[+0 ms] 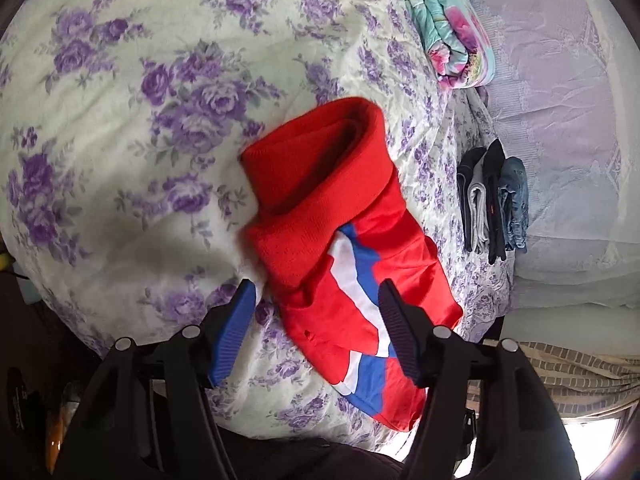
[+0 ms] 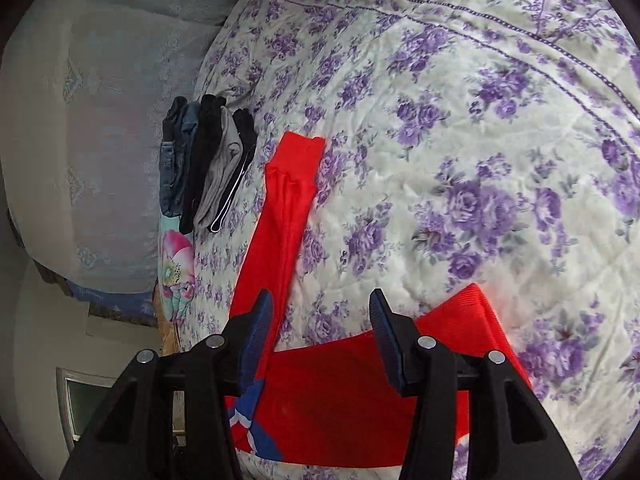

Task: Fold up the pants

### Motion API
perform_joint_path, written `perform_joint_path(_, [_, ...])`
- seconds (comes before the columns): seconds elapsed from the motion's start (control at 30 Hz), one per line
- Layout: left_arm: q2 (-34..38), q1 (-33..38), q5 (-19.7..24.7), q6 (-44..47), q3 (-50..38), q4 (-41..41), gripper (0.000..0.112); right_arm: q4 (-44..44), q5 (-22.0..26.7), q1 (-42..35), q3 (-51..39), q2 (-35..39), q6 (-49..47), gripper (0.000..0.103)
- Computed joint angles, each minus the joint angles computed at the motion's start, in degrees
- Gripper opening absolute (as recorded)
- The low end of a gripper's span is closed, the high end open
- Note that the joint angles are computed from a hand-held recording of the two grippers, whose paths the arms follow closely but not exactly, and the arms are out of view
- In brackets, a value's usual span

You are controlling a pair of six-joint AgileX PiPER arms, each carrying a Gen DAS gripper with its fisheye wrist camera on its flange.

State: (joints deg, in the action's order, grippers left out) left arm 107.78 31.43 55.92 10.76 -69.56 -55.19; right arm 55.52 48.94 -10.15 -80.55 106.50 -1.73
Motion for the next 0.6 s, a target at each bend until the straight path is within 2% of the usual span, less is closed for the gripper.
perform_joint_path(0.03, [0.0, -0.6, -1.1, 0.5, 0.8, -1.4, 0.060, 1.2, 0.0, 0.4, -0.8, 1.0, -0.6, 0.051])
perform_joint_path(0.13, [-0.1, -2.7, -4.3, -0.3, 0.7, -2.5, 0.041, 3.2, 0.5, 1.3, -6.1, 5.8, -0.2, 0.051])
perform_joint_path(0.17, [-0.3, -3.2, -5.0, -0.6, 0.4, -2.3, 0.026, 3.4, 0.5, 1.5, -7.9, 7.3, 0.4, 0.051])
perform_joint_path(0.2, [-0.5, -3.4, -5.2, -0.6, -0.1, -2.3, 0.020, 3.1, 0.5, 1.7, -10.2, 8.9, 1.3, 0.051])
perform_joint_path(0.43, [-2.2, -2.6, -5.0, -1.0, -3.2, -6.4, 0.016, 2.8, 4.1, 2.7, -27.7, 21.9, 6.7, 0.051])
perform_joint_path(0.6, [-0.2, -4.0, -5.8, -3.5, -8.4, -6.2, 0.016, -3.0, 7.3, 4.5, -43.9, 33.4, 17.1, 0.049])
